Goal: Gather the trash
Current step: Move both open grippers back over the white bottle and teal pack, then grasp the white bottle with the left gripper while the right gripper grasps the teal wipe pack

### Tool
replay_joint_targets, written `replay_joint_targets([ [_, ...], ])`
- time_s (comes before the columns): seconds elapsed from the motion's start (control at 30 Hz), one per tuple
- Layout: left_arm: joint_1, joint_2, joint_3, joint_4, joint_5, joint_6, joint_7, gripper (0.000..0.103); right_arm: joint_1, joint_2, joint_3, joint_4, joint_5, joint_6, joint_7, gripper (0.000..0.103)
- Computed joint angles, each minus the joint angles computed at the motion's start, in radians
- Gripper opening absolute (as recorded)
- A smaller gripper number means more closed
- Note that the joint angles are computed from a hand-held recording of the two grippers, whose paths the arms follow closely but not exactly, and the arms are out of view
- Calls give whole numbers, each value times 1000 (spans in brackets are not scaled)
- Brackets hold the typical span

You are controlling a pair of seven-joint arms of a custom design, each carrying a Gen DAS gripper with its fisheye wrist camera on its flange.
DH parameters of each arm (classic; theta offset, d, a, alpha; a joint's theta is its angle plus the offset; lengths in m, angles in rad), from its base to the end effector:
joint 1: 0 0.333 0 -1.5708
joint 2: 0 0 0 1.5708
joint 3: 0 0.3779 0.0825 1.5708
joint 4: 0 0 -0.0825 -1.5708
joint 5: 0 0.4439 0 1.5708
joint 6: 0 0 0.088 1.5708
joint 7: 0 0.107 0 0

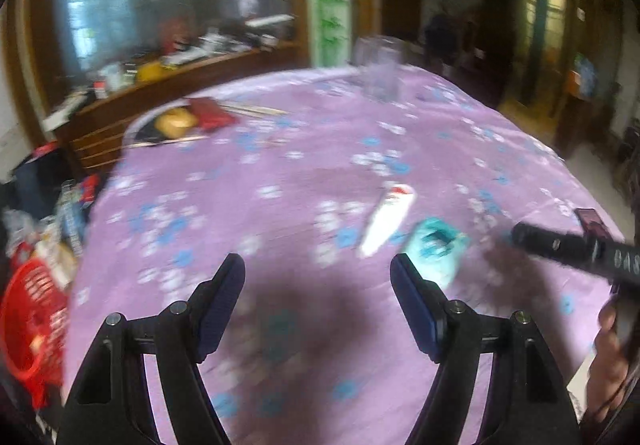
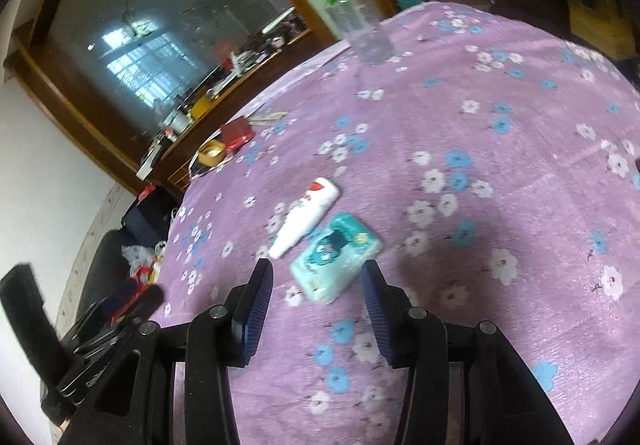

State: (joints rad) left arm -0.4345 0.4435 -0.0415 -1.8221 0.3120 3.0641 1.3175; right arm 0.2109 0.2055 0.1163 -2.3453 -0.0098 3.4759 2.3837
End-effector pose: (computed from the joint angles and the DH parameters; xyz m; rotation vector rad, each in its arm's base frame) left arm 0.6718 -0.3689 0.4042 -1.2885 2.2026 -0.9023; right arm 0.5799 0.1956 0.3701 -1.1447 1.9060 -0.2144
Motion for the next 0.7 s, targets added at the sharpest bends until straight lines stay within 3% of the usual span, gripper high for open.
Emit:
replay_joint_targets([
  [0.1,65,111,-121,158,-55,-116,106,70,-7,5,-3,-8,3,11,11,50],
  [0.2,20,212,-101,308,-58,-214,119,66,-36,5,10,-18,-28,15,41,50],
  [0.27,32,294,-141,425,-96,-293,161,63,-52,9,17,-18,-50,11,59,50],
  [0.37,3,385,-128,566,-110,-412,176,44,-83,14,30,-19,-88,9,94,50],
  [0.4,7,399,-135,585,-120,-429,190,42,-90,16,33,-18,-98,8,103,50],
  [0.53,-4,425,-120,619,-126,-425,195,28,-125,28,55,-7,-151,1,148,50],
  [0.6,8,421,-125,608,-141,-411,196,28,-133,36,63,6,-168,-15,158,50],
  [0.7,5,395,-87,560,-130,-363,150,28,-116,47,58,40,-159,-66,137,50],
])
